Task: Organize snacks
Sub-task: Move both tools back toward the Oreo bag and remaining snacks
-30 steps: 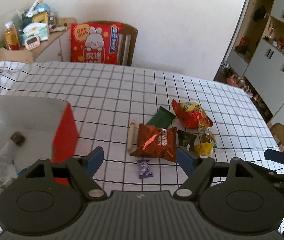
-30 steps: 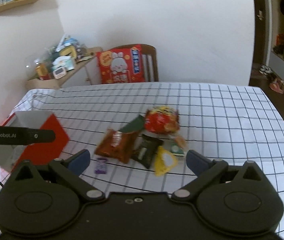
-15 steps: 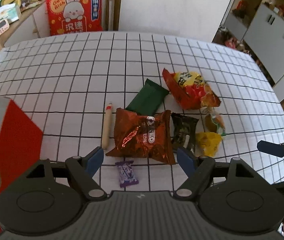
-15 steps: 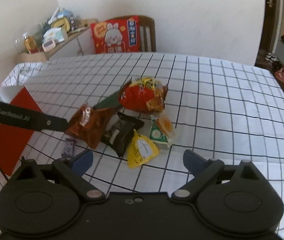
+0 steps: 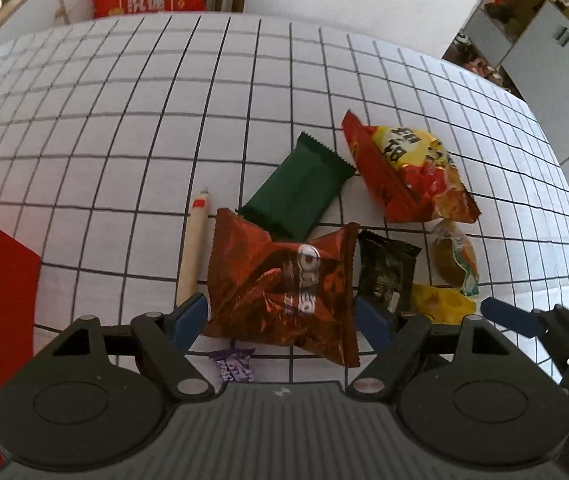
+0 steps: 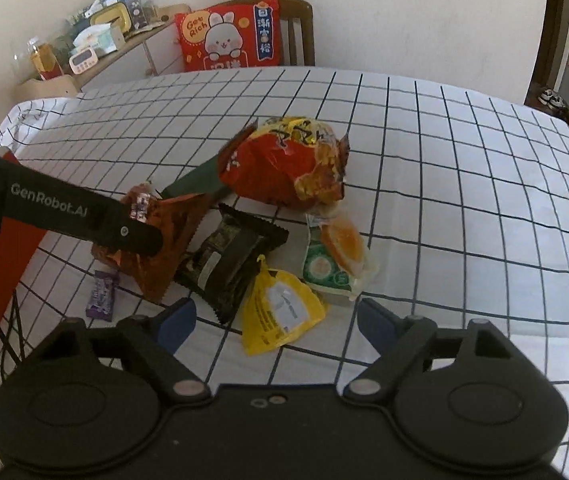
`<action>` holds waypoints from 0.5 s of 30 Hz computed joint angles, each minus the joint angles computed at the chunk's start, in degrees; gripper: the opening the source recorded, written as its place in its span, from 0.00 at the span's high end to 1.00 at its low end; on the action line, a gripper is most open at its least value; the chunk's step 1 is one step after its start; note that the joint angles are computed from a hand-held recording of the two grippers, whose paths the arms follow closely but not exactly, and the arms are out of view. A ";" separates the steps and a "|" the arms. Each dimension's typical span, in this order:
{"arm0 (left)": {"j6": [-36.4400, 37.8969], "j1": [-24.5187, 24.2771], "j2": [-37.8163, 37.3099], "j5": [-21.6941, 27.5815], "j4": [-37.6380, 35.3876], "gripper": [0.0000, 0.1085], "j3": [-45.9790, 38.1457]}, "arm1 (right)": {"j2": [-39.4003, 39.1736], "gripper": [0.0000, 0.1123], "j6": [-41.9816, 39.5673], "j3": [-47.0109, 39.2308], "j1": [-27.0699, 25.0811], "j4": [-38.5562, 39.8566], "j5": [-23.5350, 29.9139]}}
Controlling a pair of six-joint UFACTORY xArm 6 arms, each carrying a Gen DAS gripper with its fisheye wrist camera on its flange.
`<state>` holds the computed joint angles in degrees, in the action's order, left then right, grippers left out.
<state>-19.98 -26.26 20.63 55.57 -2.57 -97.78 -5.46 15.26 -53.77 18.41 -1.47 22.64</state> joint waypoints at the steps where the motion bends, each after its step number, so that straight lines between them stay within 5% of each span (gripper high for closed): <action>1: 0.01 0.20 0.55 0.44 -0.64 0.26 -0.53 | 0.47 0.26 0.47 -0.29 -0.04 -0.02 0.06; 7: -0.54 1.34 1.57 -0.12 -3.71 0.26 -0.43 | 2.28 0.32 3.33 -1.14 -0.18 -2.17 -0.35; 15: -1.23 1.46 0.43 -1.44 -3.91 0.35 1.30 | 2.32 0.56 5.07 -0.93 -0.20 -2.26 -0.83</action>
<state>-21.21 -24.80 21.06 54.14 -6.48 -96.48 -3.14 20.33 -54.71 18.21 -3.73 21.81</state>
